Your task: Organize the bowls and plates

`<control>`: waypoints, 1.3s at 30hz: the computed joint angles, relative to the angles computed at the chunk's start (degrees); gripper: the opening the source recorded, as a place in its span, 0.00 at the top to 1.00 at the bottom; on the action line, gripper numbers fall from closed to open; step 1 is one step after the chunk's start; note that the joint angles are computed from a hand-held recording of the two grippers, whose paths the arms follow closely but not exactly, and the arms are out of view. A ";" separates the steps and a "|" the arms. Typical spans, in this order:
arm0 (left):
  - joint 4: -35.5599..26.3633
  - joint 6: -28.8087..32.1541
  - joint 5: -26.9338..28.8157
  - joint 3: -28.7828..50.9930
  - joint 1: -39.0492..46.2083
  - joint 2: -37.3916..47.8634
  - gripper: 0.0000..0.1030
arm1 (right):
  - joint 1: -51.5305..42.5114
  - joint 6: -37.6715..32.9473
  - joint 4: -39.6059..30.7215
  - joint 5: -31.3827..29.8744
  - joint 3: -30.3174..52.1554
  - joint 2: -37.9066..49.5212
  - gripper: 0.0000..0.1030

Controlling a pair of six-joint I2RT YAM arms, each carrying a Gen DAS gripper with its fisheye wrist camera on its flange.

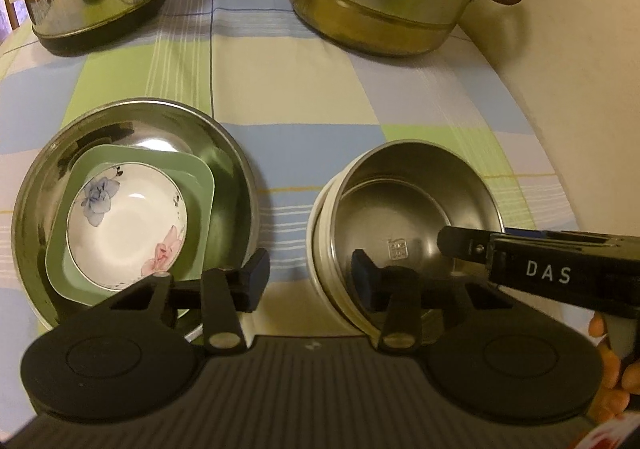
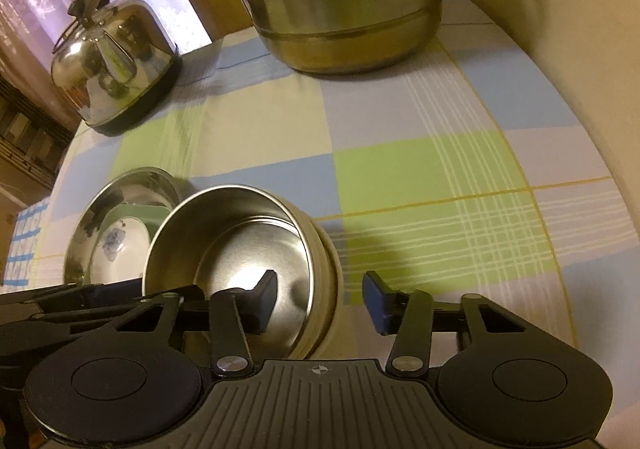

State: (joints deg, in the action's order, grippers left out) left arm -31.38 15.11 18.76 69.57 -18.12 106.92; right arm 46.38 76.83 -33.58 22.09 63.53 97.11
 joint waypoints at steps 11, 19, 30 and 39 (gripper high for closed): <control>-0.06 -2.00 0.36 0.46 -0.96 0.97 0.79 | -0.70 -1.10 -4.24 -1.34 3.72 2.25 0.80; -0.05 -3.73 0.21 0.83 -1.00 1.60 0.78 | -2.05 -2.45 -4.63 -3.41 4.71 3.34 0.81; 1.83 -5.07 -1.25 -0.88 -1.98 0.27 0.81 | -2.40 -4.64 -1.94 -3.48 2.31 1.91 0.81; 2.21 -7.20 -4.23 -2.63 -3.55 -1.79 0.81 | -3.73 -8.03 0.07 -5.87 0.30 0.21 0.83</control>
